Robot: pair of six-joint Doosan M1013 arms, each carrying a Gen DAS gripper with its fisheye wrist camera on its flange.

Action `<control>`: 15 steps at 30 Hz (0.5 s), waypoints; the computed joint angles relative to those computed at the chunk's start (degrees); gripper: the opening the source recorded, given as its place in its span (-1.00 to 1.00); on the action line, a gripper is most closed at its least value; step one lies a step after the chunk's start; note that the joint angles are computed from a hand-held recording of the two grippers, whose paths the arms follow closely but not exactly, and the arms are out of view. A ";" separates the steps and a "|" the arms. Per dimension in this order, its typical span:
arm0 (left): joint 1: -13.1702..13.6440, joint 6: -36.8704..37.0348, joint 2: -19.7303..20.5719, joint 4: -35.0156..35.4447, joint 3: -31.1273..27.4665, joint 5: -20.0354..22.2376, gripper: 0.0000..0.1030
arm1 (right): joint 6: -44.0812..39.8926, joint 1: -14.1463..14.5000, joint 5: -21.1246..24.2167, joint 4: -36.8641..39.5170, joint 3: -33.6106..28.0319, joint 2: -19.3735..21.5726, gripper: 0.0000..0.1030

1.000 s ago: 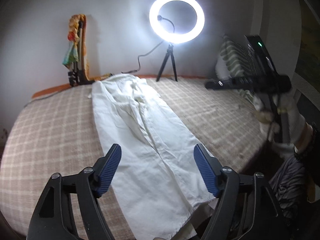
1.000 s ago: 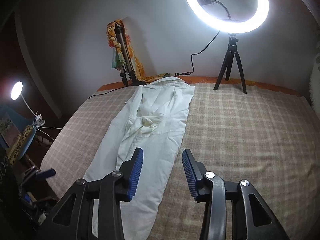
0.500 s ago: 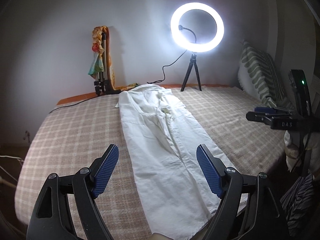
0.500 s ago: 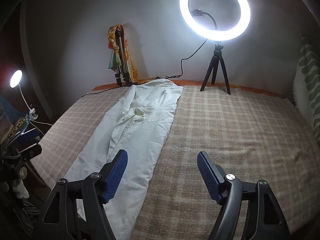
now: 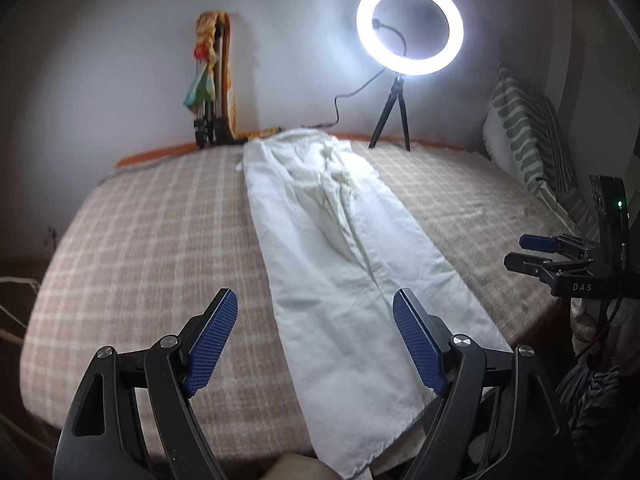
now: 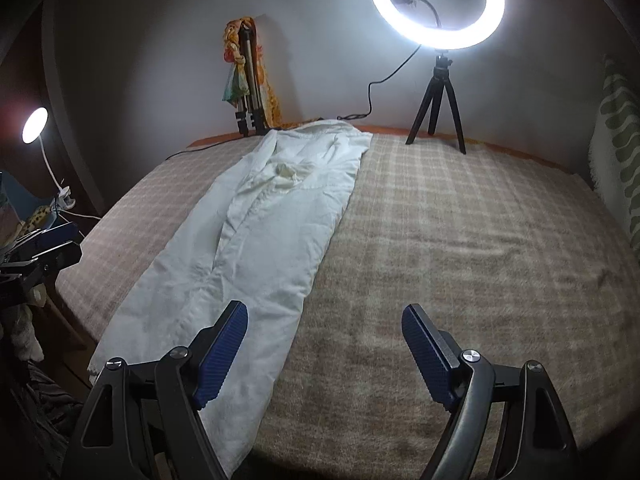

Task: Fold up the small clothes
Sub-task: 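Lower both tools to the shirt hem and grip it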

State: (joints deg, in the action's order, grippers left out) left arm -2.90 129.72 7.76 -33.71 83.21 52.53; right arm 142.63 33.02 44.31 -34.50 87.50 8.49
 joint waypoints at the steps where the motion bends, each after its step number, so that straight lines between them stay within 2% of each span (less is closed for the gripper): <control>1: 0.19 -0.52 0.23 0.12 0.01 1.14 0.56 | -0.81 -0.13 -0.09 1.55 0.35 -0.03 0.59; 6: 1.01 -5.22 2.14 1.69 -0.09 8.99 0.55 | -6.32 -0.68 -0.26 9.50 1.50 0.30 0.58; 9: 1.74 -7.78 3.08 1.43 0.13 13.82 0.51 | -12.57 -1.87 -1.76 18.78 2.06 0.39 0.49; 12: 2.30 -8.62 3.21 0.63 0.60 16.62 0.43 | -19.56 -3.25 -2.78 29.14 2.42 0.63 0.31; 13: 2.45 -7.90 2.52 0.19 1.50 15.49 0.39 | -21.45 -3.70 -2.89 32.42 2.62 0.74 0.27; 15: 2.83 -7.63 2.47 -0.40 1.43 16.66 0.24 | -22.92 -4.06 -3.74 35.59 3.27 0.63 0.21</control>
State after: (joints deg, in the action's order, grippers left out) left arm -0.07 122.09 10.22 -34.11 84.64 69.20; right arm 119.71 28.96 40.57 1.10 90.76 9.12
